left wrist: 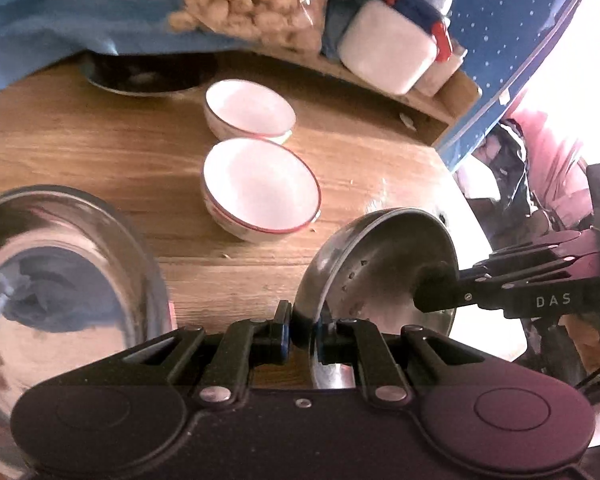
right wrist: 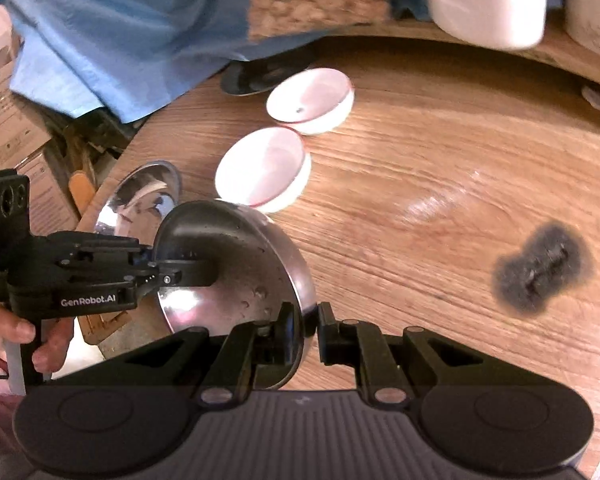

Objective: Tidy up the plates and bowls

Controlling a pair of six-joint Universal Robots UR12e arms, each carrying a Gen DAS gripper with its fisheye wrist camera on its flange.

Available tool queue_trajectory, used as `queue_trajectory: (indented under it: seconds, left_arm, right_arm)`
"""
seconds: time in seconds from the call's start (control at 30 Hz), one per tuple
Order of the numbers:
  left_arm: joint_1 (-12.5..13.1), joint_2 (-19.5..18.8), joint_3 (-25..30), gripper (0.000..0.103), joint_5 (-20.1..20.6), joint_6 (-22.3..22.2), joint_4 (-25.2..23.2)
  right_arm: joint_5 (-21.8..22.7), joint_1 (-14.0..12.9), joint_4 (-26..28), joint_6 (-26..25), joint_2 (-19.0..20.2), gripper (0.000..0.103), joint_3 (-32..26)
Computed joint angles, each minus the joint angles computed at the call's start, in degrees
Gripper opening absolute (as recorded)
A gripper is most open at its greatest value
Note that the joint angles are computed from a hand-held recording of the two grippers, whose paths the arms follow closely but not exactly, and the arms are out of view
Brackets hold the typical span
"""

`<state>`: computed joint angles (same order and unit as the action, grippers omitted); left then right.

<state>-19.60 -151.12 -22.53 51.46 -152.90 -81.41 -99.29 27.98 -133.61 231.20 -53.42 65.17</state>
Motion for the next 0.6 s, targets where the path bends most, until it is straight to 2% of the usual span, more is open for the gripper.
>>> queue_trajectory:
  seconds: [0.23, 0.33, 0.37, 0.43, 0.5, 0.57, 0.6]
  left_arm:
    - [-0.28, -2.67, 5.18, 0.013, 0.37, -0.53, -4.58]
    - [-0.28, -4.61, 9.10, 0.013, 0.43, -1.12, -7.34]
    - [-0.27, -4.72, 9.20, 0.014, 0.57, -1.55, -6.87]
    - [-0.36, -4.21, 8.08, 0.022, 1.27, -2.36, -4.74]
    - [-0.24, -4.13, 7.90, 0.024, 0.65, -2.63, -3.74]
    - [-0.14, -4.46, 8.79, 0.036, 0.13, -2.58, -4.05]
    - [-0.04, -4.43, 8.89, 0.048, -0.18, -2.86, -3.73]
  right_arm:
    - [2.00, -0.83, -0.75, 0.68, -0.74, 0.014, 1.28]
    - [1.98, -0.87, -0.77, 0.30, -0.54, 0.016, 0.84]
    - [1.78, -0.88, -0.81, 0.16, -0.42, 0.016, 0.61]
    - [1.30, -0.92, -0.84, -0.15, -0.37, 0.021, 0.40]
    - [0.90, -0.96, -0.85, -0.54, -0.36, 0.022, 0.33]
    - [0.95, -1.06, -0.65, -0.50, -0.35, 0.022, 0.23]
    - [0.30, -0.98, -0.33, -0.73, -0.27, 0.022, -0.02]
